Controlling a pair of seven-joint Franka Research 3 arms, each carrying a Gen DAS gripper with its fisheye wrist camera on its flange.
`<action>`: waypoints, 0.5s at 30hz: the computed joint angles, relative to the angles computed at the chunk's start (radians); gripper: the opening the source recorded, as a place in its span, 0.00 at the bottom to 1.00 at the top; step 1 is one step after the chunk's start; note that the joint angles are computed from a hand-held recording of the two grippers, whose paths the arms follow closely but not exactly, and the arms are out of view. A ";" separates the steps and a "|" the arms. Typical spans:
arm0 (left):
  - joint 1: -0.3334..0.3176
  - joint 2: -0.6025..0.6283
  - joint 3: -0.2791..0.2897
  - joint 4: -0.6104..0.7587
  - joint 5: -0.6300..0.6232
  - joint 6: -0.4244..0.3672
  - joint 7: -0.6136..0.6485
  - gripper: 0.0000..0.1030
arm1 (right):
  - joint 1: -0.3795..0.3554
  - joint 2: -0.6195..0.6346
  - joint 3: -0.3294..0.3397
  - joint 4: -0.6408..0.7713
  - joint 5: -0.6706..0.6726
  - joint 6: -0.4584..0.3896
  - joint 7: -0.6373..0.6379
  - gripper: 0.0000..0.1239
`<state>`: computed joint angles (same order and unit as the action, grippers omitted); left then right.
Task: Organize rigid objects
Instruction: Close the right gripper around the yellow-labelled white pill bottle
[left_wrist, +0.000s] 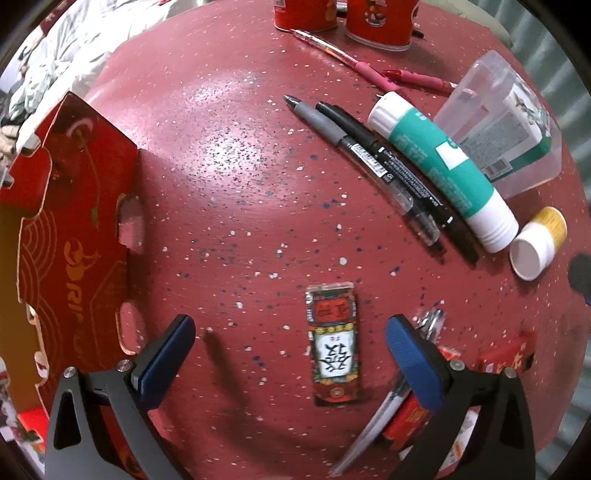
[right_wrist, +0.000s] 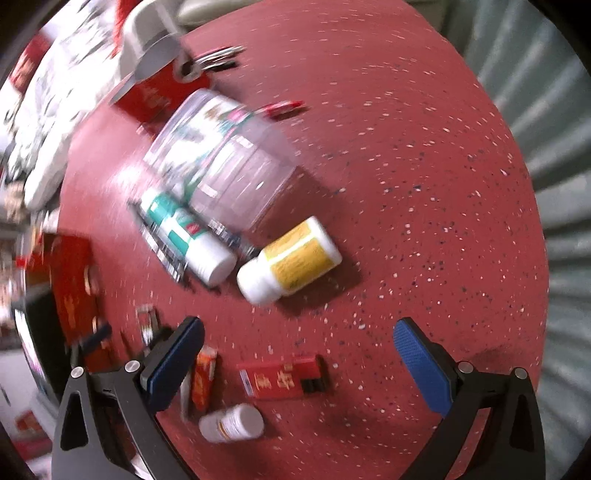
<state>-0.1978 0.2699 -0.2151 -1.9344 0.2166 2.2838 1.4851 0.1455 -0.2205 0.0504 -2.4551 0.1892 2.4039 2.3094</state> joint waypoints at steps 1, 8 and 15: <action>0.001 -0.001 -0.003 -0.001 -0.012 -0.003 -0.002 1.00 | -0.006 0.003 0.001 0.004 -0.006 -0.004 0.024 0.83; -0.003 0.015 -0.017 0.016 -0.076 -0.023 -0.039 1.00 | -0.028 0.042 -0.011 0.015 0.029 0.005 0.196 0.83; 0.017 0.020 -0.011 -0.021 -0.105 0.061 -0.026 1.00 | -0.027 0.106 -0.027 0.055 0.066 0.002 0.279 0.83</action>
